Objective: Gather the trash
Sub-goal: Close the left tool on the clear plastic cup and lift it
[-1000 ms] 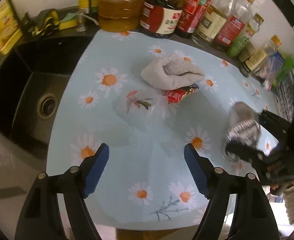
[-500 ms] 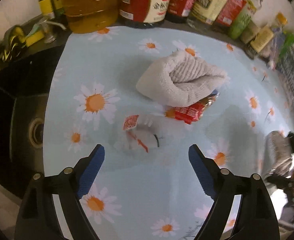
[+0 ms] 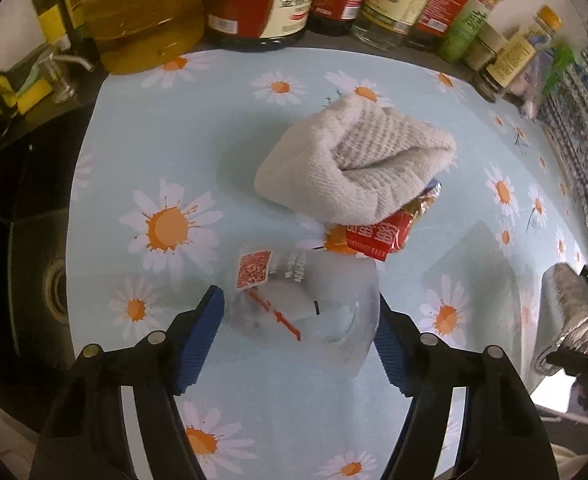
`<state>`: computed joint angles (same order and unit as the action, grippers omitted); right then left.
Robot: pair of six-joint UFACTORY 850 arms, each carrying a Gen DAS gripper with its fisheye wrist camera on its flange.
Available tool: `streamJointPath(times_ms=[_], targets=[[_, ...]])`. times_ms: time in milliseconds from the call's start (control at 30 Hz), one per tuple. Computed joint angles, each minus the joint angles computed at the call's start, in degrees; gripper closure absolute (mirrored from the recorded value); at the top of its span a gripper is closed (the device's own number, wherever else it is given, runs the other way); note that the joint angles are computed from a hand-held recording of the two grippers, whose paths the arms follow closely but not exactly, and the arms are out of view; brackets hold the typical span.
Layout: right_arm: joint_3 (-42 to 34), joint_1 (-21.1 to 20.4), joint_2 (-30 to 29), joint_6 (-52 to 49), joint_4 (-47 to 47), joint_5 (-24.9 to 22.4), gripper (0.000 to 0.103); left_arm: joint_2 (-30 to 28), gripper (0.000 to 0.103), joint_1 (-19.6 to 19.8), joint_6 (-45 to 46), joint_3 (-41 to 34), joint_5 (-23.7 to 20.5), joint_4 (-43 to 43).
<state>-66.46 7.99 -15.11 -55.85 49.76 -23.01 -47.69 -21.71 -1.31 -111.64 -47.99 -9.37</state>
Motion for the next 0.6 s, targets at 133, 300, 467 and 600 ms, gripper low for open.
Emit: streamJointPath(times_ms=[133, 300, 467, 600], targets=[[0.61, 0.65, 0.62, 1.02, -0.37, 1.11, 0.025, 0.40, 0.037, 0.18, 1.53, 0.62, 0.51, -1.18], [1.59, 1.76, 1.55, 1.92, -0.38, 2.50, 0.025, 1.78, 0.038, 0.25, 2.93, 2.60, 1.41, -1.83], [2.70, 3.11, 2.48, 3.35, -0.89, 4.19, 0.025, 3.89, 0.039, 0.21, 4.61, 5.70, 3.45, -3.59], [3.53, 4.18, 3.25, 4.38, -1.17, 5.46, 0.025, 6.88, 0.039, 0.27, 6.59, 9.94, 5.77, -5.78]])
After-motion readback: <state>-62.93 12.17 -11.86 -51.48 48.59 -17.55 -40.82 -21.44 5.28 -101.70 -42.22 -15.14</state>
